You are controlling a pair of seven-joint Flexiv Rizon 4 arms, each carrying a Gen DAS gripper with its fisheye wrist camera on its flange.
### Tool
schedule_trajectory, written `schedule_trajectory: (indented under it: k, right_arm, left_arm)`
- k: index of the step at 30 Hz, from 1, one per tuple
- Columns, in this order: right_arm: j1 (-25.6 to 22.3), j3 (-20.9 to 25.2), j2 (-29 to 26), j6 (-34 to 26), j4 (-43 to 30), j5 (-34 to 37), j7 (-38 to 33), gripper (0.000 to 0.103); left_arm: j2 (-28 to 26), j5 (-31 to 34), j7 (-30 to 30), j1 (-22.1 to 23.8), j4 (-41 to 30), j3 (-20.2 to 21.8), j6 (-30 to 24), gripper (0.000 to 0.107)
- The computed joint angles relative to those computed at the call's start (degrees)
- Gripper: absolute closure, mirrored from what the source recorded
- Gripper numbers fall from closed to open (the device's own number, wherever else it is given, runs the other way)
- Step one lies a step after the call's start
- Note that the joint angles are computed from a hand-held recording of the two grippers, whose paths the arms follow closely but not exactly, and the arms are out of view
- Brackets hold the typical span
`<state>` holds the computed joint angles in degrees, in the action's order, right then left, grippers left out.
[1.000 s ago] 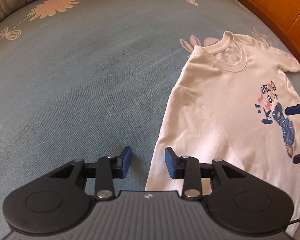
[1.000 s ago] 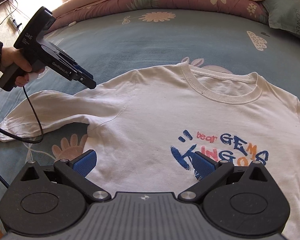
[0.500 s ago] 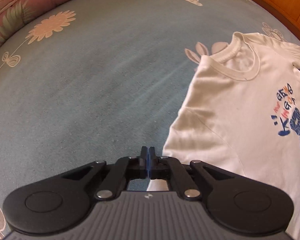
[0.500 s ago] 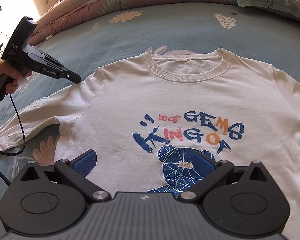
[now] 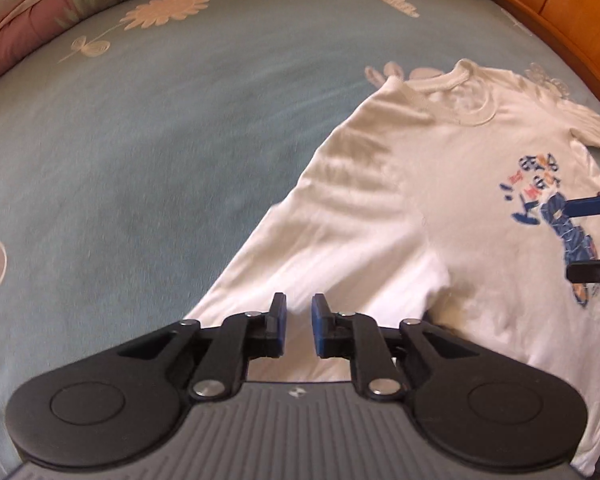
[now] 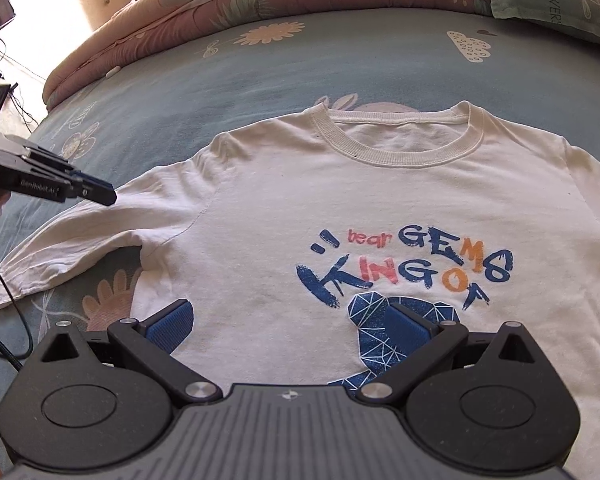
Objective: Fold clothes
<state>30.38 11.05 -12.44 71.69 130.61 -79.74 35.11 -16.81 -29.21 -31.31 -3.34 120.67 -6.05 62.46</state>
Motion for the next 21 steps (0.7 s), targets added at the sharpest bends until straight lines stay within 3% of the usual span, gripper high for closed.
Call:
schedule_trajectory:
  k: [1,5,7,10,11,13,14,16,21]
  right_arm:
    - [0.15,0.16,-0.23,-0.1,-0.26,0.45,-0.83,0.0]
    - [1.22,0.6,-0.47,-0.86,-0.9,2.96,-4.72,0.0]
    - [1.62,0.58,-0.65,-0.84,-1.2,3.54,-6.02,0.0]
    - [2.2,0.2,-1.57,-0.19,-2.09,3.76,-6.74,0.0]
    - [2.39,0.06,-1.92,0.07,-2.41,3.78,-6.9,0.0]
    - [2.85,-0.05,-2.64,0.23,-2.98,4.37,-8.18,0.0]
    - [3.12,-0.09,-2.99,0.25,-3.24,4.79,-9.0,0.0]
    - [3.69,-0.2,-3.68,0.28,-3.76,5.68,-10.68,0.0]
    - [5.56,0.83,-5.89,-1.0,-3.76,14.93,-21.03,0.0]
  left_arm:
    - [-0.69,-0.15,-0.56,-0.19,0.8,0.21,2.17,0.083]
    - [-1.11,-4.79,-1.87,0.57,1.56,-1.66,6.44,0.082]
    - [1.17,-9.32,1.23,1.58,3.4,-3.79,5.94,0.081]
    - [4.69,-18.23,11.14,0.8,7.98,-5.79,6.62,0.07]
    - [5.09,-18.55,12.11,-0.11,9.07,-5.25,6.83,0.069]
    - [4.68,-14.88,7.07,-1.9,9.92,-2.3,5.38,0.069]
    - [4.74,-15.84,6.6,-2.41,11.05,-1.62,5.54,0.069]
    - [6.69,-23.5,11.1,-2.39,14.77,-3.15,8.9,0.065]
    - [12.31,-21.78,6.35,-3.61,17.37,2.13,3.62,0.06]
